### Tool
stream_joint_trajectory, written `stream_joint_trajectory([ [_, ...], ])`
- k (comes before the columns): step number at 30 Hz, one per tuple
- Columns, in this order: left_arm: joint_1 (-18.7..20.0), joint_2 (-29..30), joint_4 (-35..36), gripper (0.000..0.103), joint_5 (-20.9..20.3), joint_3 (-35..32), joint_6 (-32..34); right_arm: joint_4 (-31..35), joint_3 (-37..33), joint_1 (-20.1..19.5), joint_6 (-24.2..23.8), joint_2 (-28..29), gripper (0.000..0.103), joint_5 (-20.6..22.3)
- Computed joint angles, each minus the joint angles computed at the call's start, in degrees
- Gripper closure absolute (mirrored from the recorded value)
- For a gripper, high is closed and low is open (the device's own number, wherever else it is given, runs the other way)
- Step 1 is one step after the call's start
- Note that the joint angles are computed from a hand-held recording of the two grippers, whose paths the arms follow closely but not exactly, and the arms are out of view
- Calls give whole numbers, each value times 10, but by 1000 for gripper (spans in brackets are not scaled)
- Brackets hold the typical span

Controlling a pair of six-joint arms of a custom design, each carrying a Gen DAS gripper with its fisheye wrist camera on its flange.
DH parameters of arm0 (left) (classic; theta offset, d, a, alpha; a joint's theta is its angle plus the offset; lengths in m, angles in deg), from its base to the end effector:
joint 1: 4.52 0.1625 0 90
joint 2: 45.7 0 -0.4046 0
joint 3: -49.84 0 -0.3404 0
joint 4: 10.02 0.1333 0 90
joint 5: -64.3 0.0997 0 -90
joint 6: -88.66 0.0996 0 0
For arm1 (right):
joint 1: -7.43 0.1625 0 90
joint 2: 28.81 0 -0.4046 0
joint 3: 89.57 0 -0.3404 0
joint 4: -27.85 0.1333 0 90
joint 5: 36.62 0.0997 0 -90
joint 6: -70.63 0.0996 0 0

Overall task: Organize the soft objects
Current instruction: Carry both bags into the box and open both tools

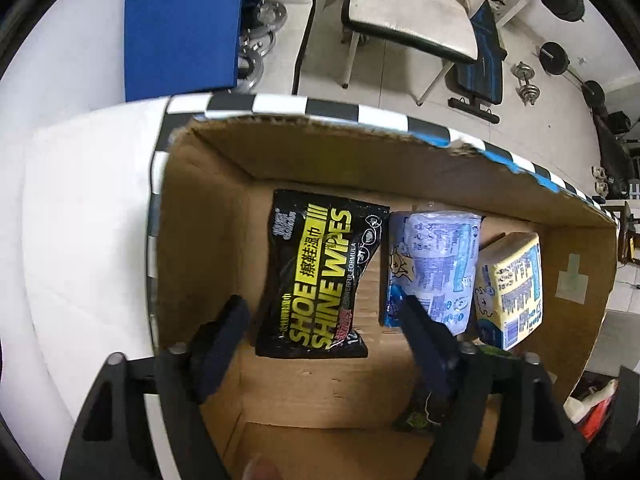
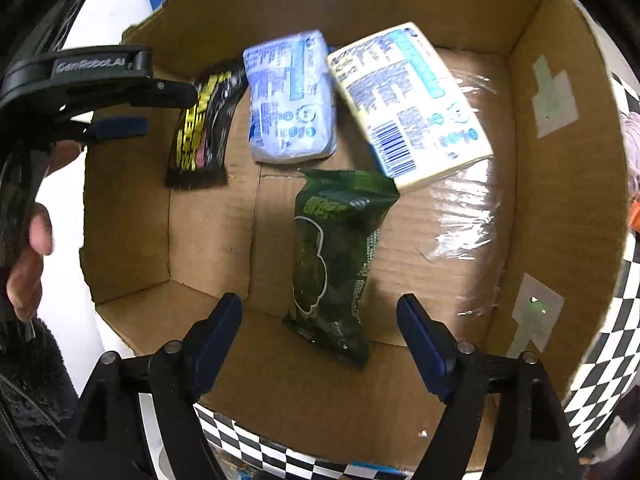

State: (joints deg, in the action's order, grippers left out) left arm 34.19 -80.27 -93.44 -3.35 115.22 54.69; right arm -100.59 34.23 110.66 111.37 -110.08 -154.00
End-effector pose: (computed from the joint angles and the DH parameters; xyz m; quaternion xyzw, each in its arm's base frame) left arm -0.3992 -0.5393 0.0840 0.2013 0.9093 0.1070 0.3480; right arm 0.1780 -0.3746 0.2370 -0.2227 -0.9451 0.0764 0.2265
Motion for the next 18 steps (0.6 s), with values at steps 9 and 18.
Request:
stream_joint_trajectory([
  [9, -40, -92, -67, 5, 18, 105, -12, 99, -38, 69, 102, -18, 0, -106],
  [18, -102, -205, -102, 5, 42, 224, -59, 207, -71, 138, 194, -46, 0, -163],
])
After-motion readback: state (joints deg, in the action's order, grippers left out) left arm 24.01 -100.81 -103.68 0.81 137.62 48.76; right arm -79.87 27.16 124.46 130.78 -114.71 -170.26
